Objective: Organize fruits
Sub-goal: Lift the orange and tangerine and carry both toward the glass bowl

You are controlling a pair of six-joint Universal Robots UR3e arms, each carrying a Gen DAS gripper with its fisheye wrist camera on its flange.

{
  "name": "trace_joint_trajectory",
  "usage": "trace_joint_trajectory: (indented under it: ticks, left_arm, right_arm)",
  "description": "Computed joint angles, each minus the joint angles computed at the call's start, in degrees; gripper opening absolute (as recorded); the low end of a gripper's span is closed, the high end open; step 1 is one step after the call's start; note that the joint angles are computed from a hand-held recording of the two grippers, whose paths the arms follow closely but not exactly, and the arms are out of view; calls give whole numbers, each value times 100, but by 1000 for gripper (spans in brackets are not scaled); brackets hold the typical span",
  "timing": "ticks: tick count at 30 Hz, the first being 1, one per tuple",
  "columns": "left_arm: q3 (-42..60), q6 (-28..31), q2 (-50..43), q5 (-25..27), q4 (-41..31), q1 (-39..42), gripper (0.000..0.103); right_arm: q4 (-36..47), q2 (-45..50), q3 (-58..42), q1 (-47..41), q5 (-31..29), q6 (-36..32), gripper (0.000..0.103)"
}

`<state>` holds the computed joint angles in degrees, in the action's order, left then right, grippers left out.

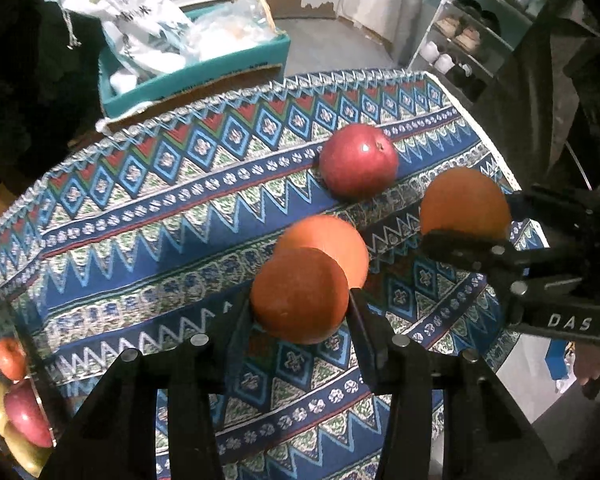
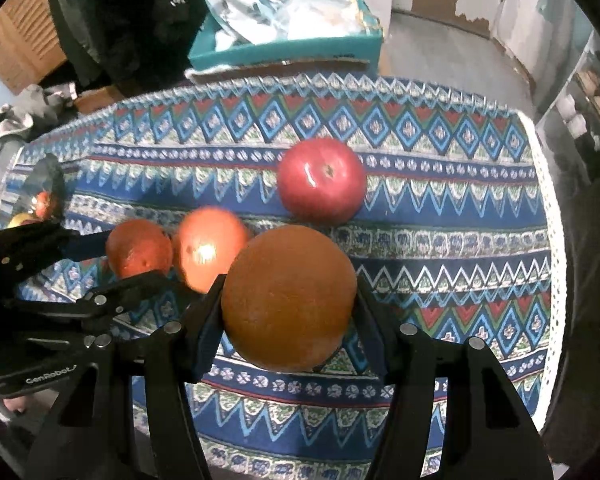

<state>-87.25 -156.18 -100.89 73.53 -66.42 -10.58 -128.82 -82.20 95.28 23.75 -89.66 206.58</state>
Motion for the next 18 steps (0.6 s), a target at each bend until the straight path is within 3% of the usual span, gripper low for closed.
trace_joint_trajectory:
  ticks: [18]
  left_arm:
    - [150,273,1019,-393,-535,690,47]
  right_arm:
    - [329,-56,-1137,576,-376,-85,60]
